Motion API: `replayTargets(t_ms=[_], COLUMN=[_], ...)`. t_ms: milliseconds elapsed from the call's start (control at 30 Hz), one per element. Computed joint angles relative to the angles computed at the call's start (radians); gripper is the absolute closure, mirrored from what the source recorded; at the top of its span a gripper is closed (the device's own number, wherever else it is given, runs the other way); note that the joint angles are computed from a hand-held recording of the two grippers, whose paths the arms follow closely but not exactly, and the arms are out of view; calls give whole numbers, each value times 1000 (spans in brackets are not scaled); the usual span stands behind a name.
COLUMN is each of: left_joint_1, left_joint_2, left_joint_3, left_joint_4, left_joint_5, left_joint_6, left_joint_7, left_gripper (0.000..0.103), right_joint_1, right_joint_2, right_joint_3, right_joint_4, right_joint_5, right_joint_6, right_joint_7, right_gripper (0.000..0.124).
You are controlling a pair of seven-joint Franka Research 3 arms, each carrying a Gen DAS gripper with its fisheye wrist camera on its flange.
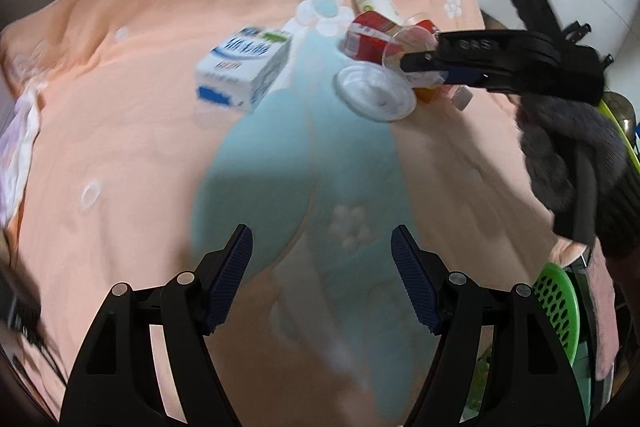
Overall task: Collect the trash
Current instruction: 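Grasp the white round lid with the left gripper while the right gripper holds the cup, then carry the clear cup and white lid over the green basket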
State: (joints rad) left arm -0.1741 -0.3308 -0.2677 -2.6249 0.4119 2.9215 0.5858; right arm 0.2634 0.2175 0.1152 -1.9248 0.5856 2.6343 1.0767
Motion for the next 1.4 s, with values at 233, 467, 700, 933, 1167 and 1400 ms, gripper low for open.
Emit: replayTargets(t_ms=[233, 467, 700, 933, 1167, 1400], left_joint_1=[30, -9, -39, -49, -55, -53], left_joint_2=[177, 356, 513, 599, 646, 674], left_joint_3=[-6, 37, 74, 85, 84, 87], left_joint_4=[187, 376, 556, 653, 696, 713], left_joint_5=[95, 158, 136, 73, 7, -35], left_joint_6=[-8, -59, -120, -143, -150, -142], left_joint_7=[39, 119, 224, 330, 431, 451], left_gripper=[17, 9, 6, 5, 5, 7], right_joint_1=[-30, -45, -54, -58, -63, -66], right_joint_2=[-128, -243, -332, -380, -394, -407], right_joint_3=[-22, -69, -104, -127, -139, -140], right_joint_4=[-125, -248, -339, -387, -406, -428], right_joint_5=[89, 120, 123, 128, 143, 133], right_joint_6=[0, 4, -10, -17, -25, -23], right_joint_7=[-91, -152, -168, -172, -172, -175], right_gripper=[76, 76, 76, 76, 76, 76])
